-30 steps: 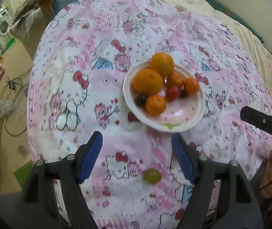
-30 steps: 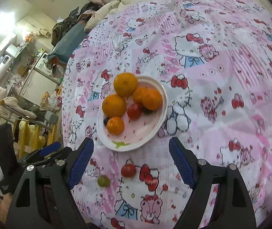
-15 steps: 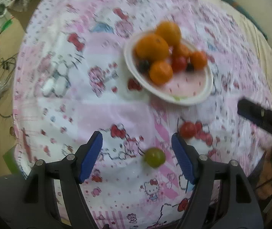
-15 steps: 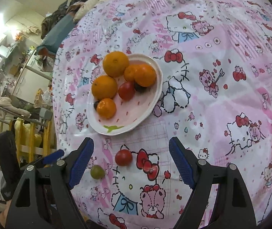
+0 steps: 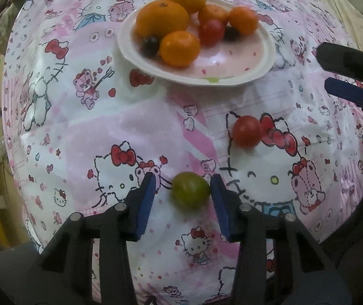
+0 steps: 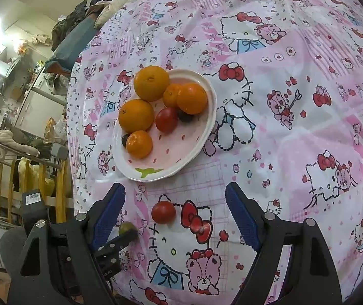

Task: Organize fruits
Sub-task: 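Close the left gripper on the green tomato, then close the right gripper on a red tomato while the left gripper holds the green tomato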

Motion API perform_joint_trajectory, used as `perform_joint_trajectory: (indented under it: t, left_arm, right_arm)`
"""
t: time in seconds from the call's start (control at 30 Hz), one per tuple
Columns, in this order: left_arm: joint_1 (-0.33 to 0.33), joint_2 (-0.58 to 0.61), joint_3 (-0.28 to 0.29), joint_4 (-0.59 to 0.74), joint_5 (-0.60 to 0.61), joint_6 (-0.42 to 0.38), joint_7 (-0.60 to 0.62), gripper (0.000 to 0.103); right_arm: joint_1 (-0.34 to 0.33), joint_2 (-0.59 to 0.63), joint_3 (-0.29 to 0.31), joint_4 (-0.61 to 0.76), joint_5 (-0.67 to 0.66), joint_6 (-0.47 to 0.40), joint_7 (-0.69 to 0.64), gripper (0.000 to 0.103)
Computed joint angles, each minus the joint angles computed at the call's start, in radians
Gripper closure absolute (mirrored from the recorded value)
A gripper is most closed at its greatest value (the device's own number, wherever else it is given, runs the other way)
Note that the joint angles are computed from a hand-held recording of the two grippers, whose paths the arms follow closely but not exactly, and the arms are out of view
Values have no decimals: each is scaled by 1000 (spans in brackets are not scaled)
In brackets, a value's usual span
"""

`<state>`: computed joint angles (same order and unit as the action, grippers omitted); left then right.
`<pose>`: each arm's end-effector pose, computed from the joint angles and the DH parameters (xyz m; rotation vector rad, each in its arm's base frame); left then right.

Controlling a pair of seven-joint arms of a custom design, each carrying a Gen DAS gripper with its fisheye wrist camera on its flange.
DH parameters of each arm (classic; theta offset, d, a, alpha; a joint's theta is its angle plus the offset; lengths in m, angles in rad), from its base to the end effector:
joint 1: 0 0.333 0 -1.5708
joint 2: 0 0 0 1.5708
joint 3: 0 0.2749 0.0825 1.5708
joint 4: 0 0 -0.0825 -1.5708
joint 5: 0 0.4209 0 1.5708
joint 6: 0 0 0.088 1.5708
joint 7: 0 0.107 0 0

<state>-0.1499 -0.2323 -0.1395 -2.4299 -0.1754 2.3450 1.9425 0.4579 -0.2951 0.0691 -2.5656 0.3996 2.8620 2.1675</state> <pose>0.4877 -0.1464 0.3455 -1.5152 2.6941 -0.2701 0.4468 0.2343 0.3691 -1.3773 2.1188 0.0849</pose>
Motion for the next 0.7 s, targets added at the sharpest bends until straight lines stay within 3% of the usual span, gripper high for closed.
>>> perform_joint_trajectory:
  t: [0.13,0.47,0.57,0.7]
  left_arm:
    - [-10,-1,0,-1,-10,-19,25,79]
    - [-6,-42,22,-3,-88,2,37,80]
    - [-1,-64,41,-4,-137,34,36,80]
    - [12,-80,59,-1,-190,70,22,80]
  right_arm:
    - [3,3,-5,2,10,-4,-5,19]
    - [4,6,-4,4,10,-13,-14,19]
    - [33,15,-28,8,72,-10,-65,19]
    - [103,49,-79,34,270,-19,-231,19]
